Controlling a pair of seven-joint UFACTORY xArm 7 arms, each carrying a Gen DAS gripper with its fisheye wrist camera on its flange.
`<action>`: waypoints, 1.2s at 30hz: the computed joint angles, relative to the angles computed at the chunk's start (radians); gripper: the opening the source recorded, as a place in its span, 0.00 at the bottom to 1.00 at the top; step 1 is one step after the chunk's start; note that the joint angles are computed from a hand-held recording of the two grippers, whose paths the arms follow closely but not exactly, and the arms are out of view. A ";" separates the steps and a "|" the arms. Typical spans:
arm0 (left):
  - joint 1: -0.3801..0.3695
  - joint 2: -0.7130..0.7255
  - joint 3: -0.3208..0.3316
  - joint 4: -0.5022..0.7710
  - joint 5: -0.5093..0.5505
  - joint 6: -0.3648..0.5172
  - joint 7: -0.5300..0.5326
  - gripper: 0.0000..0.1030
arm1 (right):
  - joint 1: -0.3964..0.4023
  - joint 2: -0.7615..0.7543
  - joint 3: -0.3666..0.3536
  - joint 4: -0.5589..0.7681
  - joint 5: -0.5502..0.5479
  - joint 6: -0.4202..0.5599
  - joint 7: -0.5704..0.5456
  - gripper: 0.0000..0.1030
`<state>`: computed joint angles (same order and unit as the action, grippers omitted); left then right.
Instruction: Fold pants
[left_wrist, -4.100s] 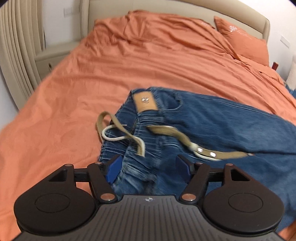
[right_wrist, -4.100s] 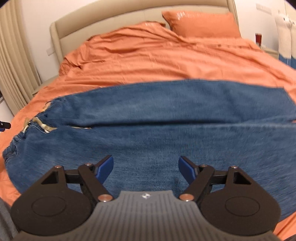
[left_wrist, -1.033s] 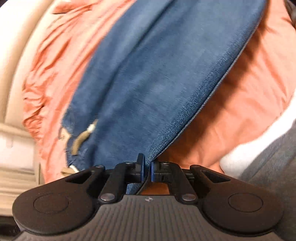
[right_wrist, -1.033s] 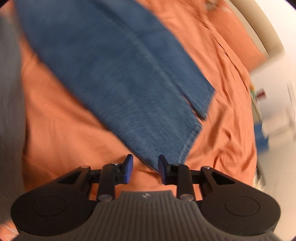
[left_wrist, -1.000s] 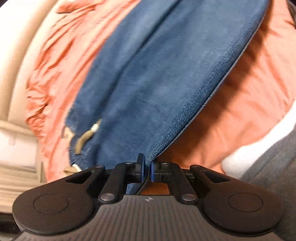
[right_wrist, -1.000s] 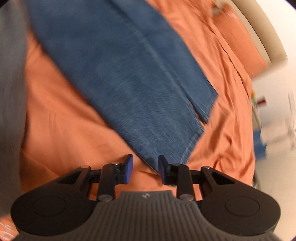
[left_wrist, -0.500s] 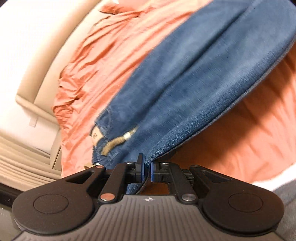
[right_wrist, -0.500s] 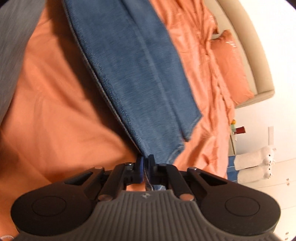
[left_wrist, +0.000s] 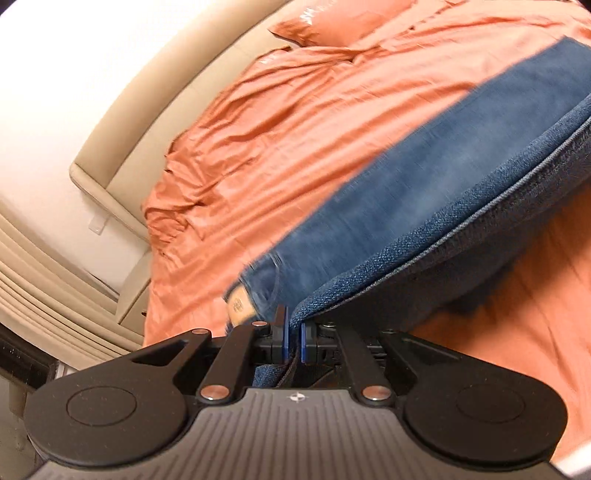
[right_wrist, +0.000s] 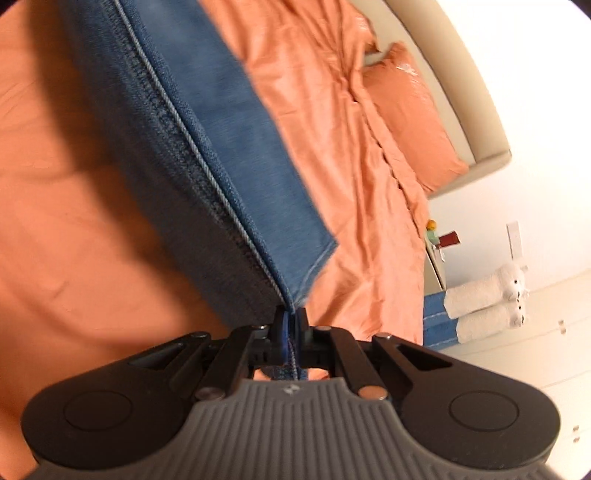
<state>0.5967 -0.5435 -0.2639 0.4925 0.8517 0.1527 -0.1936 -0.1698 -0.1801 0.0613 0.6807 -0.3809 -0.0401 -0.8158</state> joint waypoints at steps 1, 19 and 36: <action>0.013 0.026 -0.015 0.032 -0.001 0.007 -0.012 0.06 | -0.052 0.023 0.054 0.036 -0.034 0.008 0.048 0.00; -0.106 0.858 -0.011 0.805 0.253 0.324 -0.181 0.08 | 0.156 0.775 0.023 0.988 -0.412 0.405 0.498 0.00; -0.325 1.012 0.265 0.907 0.245 0.234 -0.245 0.67 | 0.340 1.005 -0.185 1.201 -0.193 0.444 0.402 0.01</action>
<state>0.2721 0.4684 0.0014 1.3999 1.0962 0.3869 -0.4387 0.1699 0.8253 -0.1239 1.8819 -0.5736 0.4035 -0.4141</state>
